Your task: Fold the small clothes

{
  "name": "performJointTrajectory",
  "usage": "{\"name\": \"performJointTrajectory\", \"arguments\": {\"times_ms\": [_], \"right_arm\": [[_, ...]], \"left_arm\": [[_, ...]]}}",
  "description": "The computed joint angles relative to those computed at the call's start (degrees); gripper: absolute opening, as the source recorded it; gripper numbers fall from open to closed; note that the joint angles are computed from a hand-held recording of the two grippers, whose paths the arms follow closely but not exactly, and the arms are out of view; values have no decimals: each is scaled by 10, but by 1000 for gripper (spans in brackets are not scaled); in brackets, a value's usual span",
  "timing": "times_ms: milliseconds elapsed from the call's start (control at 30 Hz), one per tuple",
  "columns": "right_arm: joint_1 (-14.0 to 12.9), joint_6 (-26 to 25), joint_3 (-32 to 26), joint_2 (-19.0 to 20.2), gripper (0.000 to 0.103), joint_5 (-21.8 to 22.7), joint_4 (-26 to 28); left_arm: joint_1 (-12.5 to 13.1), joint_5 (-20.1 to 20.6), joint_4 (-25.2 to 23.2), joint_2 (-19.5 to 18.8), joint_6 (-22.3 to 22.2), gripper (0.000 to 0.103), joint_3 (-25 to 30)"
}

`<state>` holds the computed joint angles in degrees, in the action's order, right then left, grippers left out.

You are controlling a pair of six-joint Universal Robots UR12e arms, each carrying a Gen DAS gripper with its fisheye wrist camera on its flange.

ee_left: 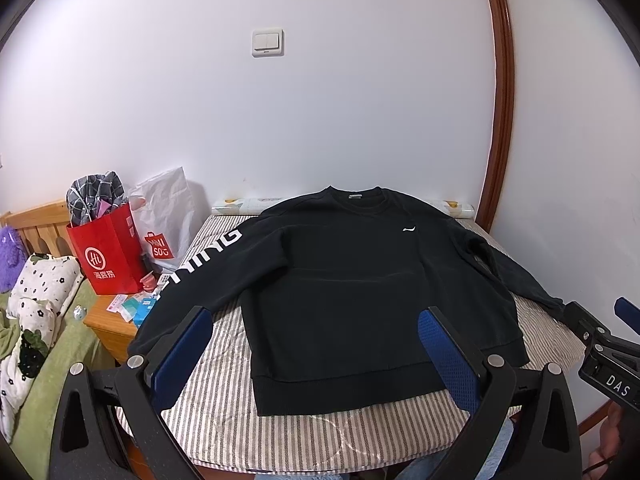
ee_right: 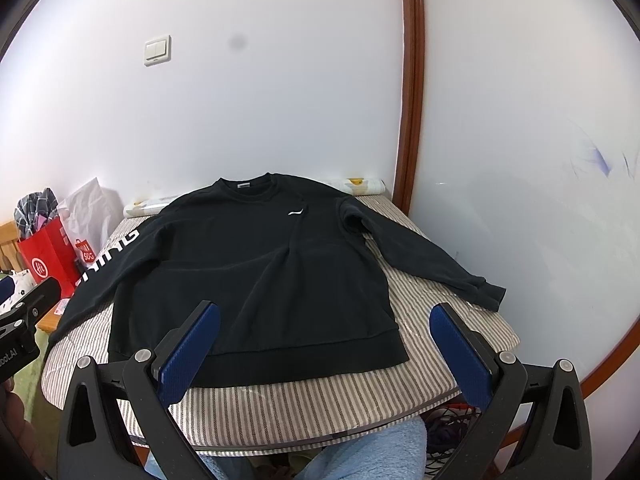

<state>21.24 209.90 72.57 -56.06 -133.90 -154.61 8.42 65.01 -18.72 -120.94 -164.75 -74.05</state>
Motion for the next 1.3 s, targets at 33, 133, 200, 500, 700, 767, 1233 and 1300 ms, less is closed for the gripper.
{"name": "performJointTrajectory", "arguments": {"times_ms": [33, 133, 200, 500, 700, 767, 1233, 1300], "right_arm": [[0, 0, 1, -1, 103, 0, -1], [0, -2, 3, -1, 103, 0, -5], [0, -2, 4, -1, 103, 1, -7], [1, -28, -1, 5, 103, 10, -34], [-10, -43, -18, 23, 103, 48, -39], [-16, -36, -28, 32, 103, 61, -24], [-47, -15, -82, 94, 101, 133, 35], [-46, -19, -95, 103, 101, 126, 56]], "left_arm": [[0, -1, 1, 0, 0, 103, 0], [1, -5, 6, 0, 0, 103, -2], [2, -12, 11, 0, 0, 103, -2], [1, -27, 1, -15, -2, 103, 14], [-1, -26, -59, -48, -13, 103, 58], [1, -23, -72, -64, -39, 103, 75], [34, -40, -199, -189, -219, 94, 215], [38, -48, -197, -207, -247, 93, 235]]}}
